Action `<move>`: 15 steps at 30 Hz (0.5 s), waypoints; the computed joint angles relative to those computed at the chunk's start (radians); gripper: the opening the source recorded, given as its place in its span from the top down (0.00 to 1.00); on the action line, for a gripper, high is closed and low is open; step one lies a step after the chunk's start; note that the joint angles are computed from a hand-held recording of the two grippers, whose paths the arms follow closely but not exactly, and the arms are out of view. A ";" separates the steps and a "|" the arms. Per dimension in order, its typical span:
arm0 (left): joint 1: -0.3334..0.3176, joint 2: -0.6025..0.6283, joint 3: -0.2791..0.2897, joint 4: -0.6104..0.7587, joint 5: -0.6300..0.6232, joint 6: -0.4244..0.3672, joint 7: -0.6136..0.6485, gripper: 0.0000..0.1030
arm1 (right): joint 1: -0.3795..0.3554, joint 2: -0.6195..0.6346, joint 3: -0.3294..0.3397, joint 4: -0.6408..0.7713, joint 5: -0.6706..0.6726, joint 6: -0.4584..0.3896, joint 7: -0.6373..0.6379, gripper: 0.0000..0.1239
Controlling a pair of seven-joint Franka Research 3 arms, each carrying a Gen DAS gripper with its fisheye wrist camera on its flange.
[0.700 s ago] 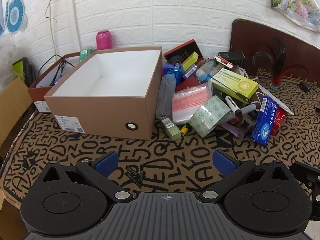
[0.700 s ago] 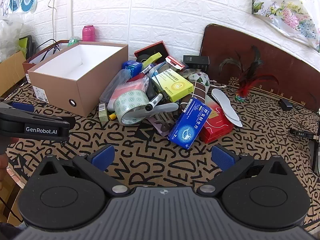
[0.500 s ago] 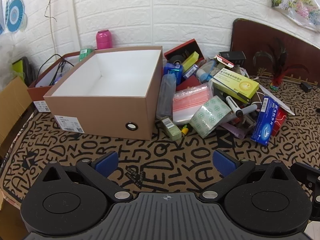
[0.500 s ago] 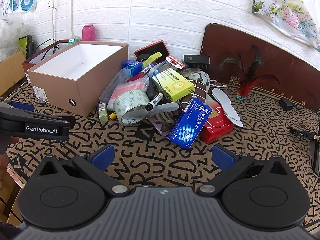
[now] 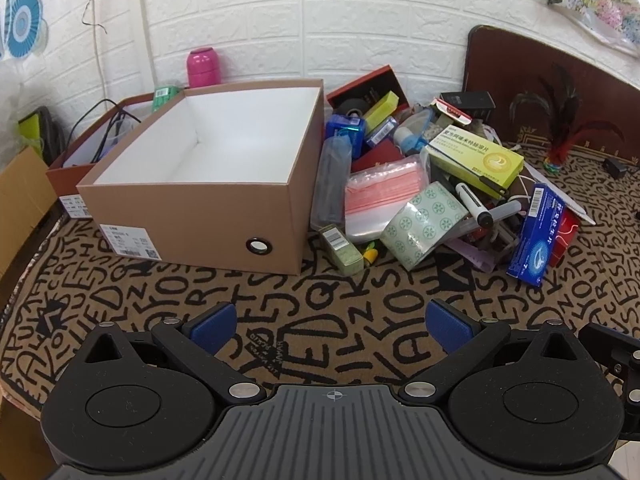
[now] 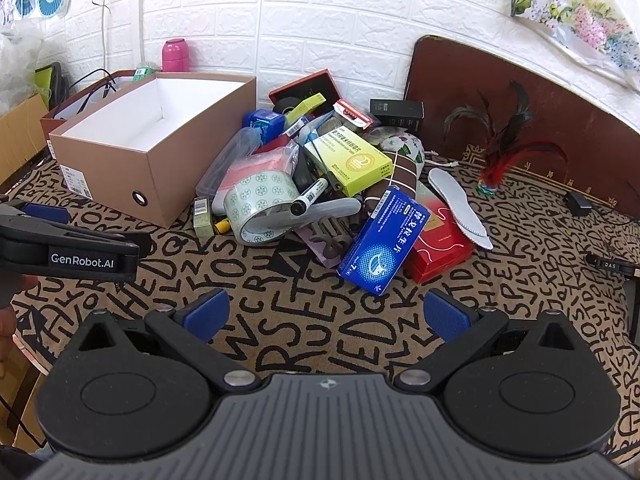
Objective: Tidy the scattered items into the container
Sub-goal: 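Move the left tool toward the clear tape roll beside the box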
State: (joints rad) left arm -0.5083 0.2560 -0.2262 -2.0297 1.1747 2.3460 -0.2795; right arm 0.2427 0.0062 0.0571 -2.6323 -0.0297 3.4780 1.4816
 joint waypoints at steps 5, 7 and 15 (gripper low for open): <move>0.016 0.016 0.010 0.002 -0.003 0.044 0.011 0.00 | -0.004 0.030 0.006 0.028 -0.004 -0.020 -0.003 0.17; 0.024 0.027 0.016 0.006 -0.007 0.066 0.022 0.00 | -0.008 0.047 0.012 0.041 0.000 -0.023 -0.010 0.17; 0.036 0.088 0.050 0.053 -0.016 0.118 0.081 0.00 | -0.084 0.149 0.073 0.122 -0.075 -0.004 0.050 0.17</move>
